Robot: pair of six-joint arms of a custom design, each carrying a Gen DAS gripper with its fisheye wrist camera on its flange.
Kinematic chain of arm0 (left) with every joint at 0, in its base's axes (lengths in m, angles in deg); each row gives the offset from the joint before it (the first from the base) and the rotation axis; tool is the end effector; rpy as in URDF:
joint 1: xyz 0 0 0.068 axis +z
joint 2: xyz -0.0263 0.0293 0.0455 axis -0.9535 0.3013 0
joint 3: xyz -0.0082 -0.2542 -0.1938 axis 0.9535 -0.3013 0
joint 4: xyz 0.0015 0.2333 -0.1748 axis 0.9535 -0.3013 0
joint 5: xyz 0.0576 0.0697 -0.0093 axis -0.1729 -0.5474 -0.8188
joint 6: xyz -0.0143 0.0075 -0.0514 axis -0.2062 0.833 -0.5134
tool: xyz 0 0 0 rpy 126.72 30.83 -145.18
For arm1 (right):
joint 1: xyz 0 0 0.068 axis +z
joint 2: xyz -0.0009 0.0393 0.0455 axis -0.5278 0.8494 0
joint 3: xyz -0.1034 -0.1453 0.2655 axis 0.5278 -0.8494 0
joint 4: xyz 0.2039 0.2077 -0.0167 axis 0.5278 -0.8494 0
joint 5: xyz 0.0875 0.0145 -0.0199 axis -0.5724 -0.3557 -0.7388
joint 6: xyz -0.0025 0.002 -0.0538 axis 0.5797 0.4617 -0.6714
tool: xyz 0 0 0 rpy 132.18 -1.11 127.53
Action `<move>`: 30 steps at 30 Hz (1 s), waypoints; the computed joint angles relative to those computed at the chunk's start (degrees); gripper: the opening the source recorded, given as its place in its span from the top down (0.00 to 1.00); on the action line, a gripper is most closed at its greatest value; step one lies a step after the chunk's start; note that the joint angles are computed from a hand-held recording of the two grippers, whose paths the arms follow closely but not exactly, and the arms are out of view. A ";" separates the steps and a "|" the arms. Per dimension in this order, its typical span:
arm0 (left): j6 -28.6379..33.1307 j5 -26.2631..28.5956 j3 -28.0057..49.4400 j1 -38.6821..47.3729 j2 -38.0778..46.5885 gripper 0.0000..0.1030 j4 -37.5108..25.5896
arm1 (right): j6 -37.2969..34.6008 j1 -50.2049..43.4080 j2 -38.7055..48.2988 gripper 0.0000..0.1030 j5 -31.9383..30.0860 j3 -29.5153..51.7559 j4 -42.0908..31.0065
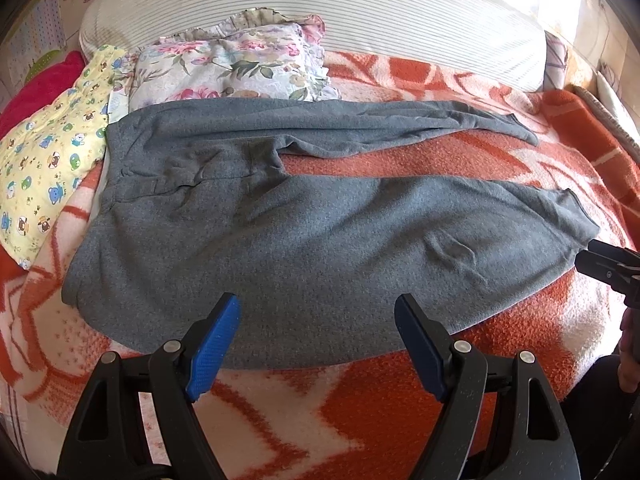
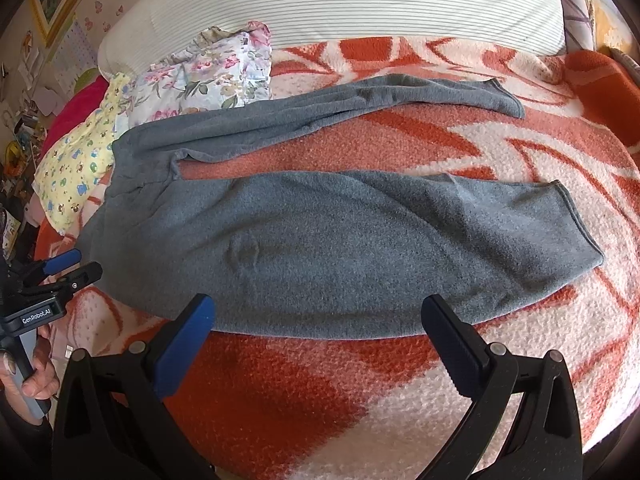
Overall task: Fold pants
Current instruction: 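Move both grippers toward the grey sweatpants lying flat on the blanket, then grasp the pants leg edge with the left gripper while the right gripper grasps the cuff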
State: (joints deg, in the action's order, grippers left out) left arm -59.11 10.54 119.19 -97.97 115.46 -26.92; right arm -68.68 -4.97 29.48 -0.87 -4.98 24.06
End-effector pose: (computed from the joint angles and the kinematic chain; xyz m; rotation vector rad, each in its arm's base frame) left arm 0.2219 -0.0949 0.1660 -0.0505 2.5267 0.0279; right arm 0.2637 0.1376 0.1647 -0.2333 2.5327 0.4486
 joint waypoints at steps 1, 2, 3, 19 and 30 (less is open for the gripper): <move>0.12 0.23 0.10 0.04 0.34 0.22 0.13 | 0.16 -0.17 0.22 0.00 -0.20 0.15 0.06; 0.28 0.48 0.21 0.13 0.66 0.22 0.27 | 0.36 -0.37 0.31 0.00 -0.48 0.15 0.21; 0.43 0.75 0.38 0.22 1.05 0.22 0.38 | 0.59 -0.56 0.32 0.00 -0.79 0.10 0.37; 11.37 8.31 9.12 2.88 11.28 0.22 4.56 | 0.54 -11.41 5.09 0.00 -8.41 4.32 6.63; 22.74 16.47 26.29 9.19 25.87 0.22 4.38 | -2.89 -19.50 18.27 0.00 -14.56 22.56 -3.71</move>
